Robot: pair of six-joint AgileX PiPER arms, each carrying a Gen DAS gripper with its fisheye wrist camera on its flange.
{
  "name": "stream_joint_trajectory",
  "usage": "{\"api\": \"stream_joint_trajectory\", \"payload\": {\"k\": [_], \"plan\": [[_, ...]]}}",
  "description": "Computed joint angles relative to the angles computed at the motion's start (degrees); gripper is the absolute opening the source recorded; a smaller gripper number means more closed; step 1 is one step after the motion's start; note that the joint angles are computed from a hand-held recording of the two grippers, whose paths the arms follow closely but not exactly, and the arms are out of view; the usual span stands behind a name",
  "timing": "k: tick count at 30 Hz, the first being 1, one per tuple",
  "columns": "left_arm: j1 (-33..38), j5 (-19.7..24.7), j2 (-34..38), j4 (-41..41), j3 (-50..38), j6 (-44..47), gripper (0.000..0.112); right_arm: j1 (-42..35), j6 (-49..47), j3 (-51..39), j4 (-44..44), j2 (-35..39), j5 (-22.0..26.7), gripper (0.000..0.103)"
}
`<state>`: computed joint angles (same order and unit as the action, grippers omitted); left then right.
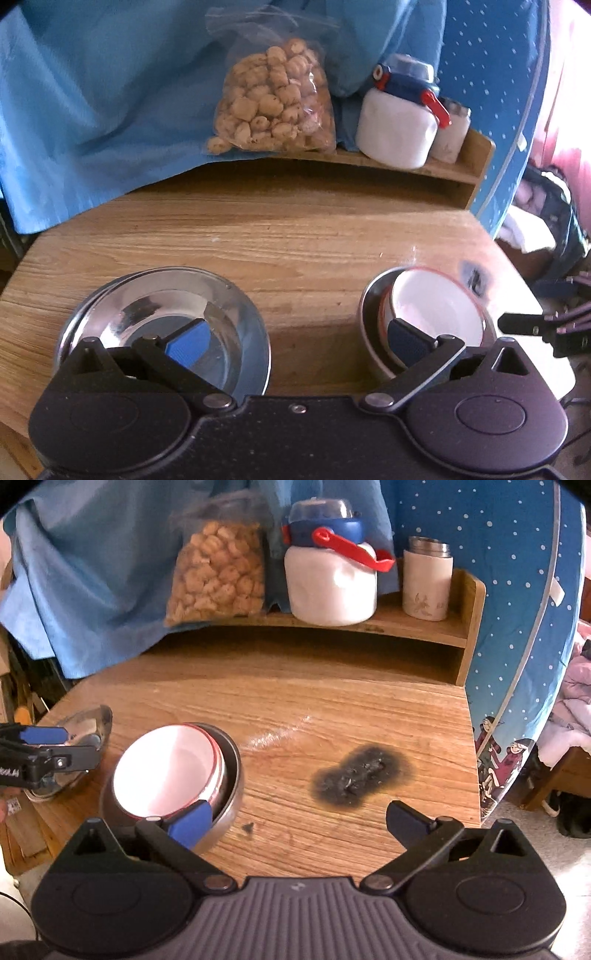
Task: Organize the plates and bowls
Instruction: 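Move both tools to the steel bowl rim and close them on it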
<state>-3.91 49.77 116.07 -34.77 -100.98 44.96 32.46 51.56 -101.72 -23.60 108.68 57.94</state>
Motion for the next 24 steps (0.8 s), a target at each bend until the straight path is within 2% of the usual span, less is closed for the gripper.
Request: {"api": "stream_joint_trajectory", "payload": {"k": [3,8,14,18,24], "plan": [[0.0,0.8,-0.7,0.7,0.6,0.2,0.102,-0.5,-1.7,-1.5,1.0,0.8,1.2,0.103],[0.8,2.3,-2.1,-3.1,2.8,2.5,0.102,-1.1,-4.1,-4.6,2.0,2.8,3.2,0.103],[2.1,6.1,-3.2,-6.0,4.6,3.6,0.102,-1.5,-5.3,-5.4,2.8,3.4,3.0,0.103],[2.2,6.3,-3.4,-6.8,5.7,2.7,0.102,-2.1,-6.8,-6.6,4.3,4.3,3.3,0.103],[1.2,5.2,-2.6,-5.0,5.5,-1.0,0.101,-1.4,-12.5,-11.7,3.7,7.1,7.5,0.103]]}}
